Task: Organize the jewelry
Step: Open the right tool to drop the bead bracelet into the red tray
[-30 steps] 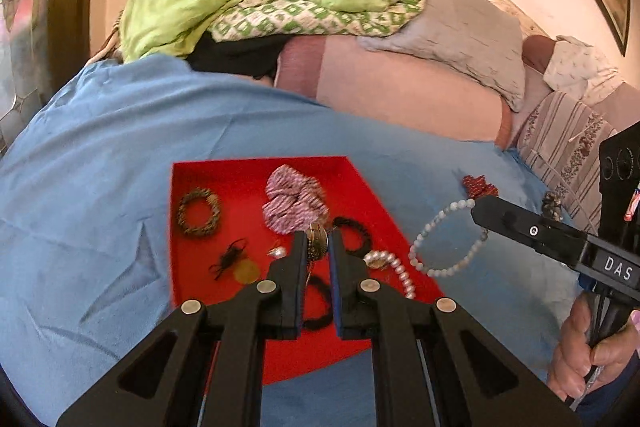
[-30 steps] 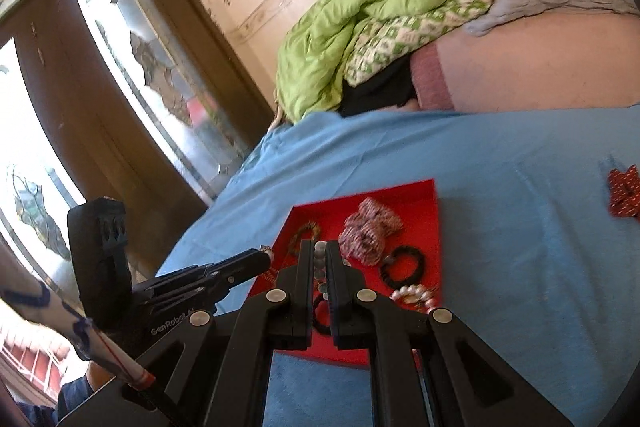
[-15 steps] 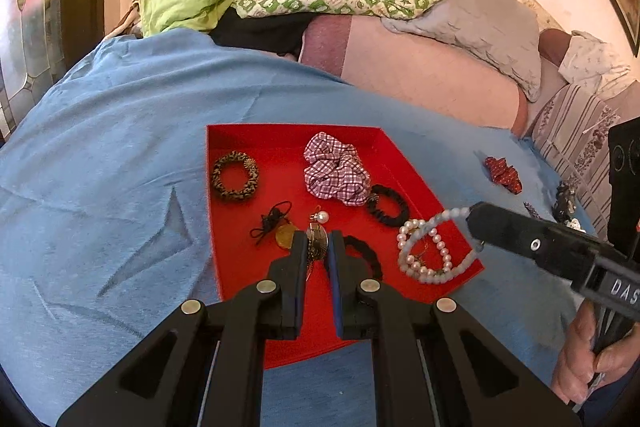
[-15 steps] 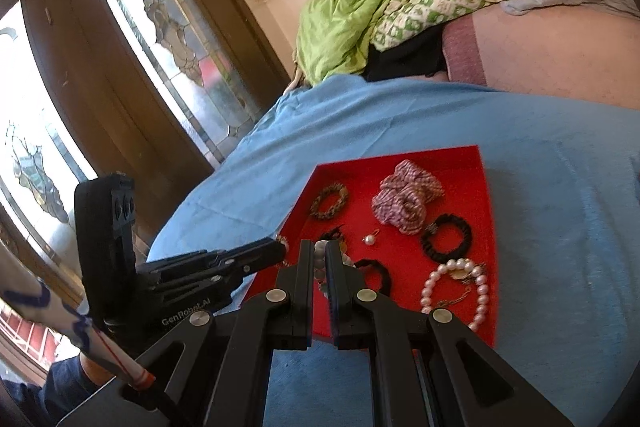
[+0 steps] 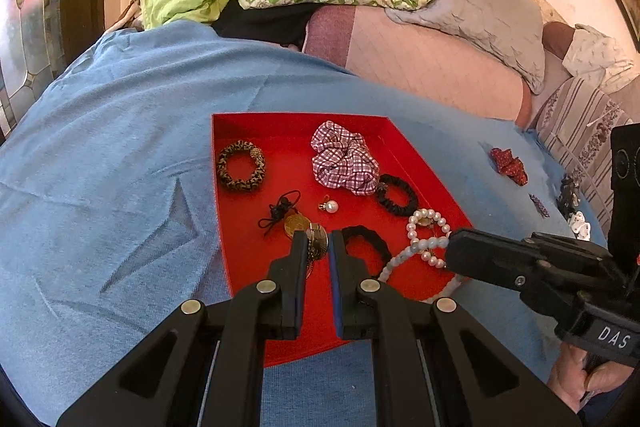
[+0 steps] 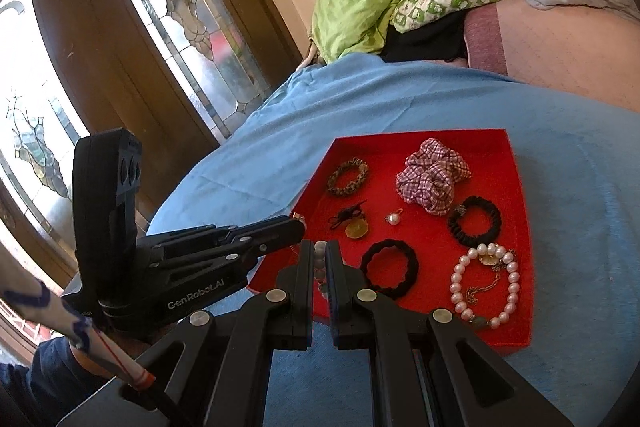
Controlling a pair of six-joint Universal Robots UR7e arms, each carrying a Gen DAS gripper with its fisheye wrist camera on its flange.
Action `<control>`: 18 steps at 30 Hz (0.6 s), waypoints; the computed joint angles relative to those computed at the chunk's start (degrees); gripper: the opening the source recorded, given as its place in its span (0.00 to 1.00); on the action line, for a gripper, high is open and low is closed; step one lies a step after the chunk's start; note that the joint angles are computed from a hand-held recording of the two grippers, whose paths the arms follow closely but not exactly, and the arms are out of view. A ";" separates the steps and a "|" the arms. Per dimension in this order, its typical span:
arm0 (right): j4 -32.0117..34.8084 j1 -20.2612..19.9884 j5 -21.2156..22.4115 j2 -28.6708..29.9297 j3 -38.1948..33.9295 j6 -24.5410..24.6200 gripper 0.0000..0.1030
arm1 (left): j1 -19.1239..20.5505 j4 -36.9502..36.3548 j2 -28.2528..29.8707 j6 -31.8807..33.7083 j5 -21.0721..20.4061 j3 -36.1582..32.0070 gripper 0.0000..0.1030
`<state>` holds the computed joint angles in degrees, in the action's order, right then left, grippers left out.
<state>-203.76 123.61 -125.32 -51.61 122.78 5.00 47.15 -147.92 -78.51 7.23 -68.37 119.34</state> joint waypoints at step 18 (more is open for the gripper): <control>0.63 -1.68 -0.16 -0.75 0.93 2.46 0.06 | 0.03 0.88 0.57 0.64 0.63 0.01 0.10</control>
<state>-203.12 121.93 -125.48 -52.36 123.71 7.46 47.18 -147.04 -77.95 7.87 -67.74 119.34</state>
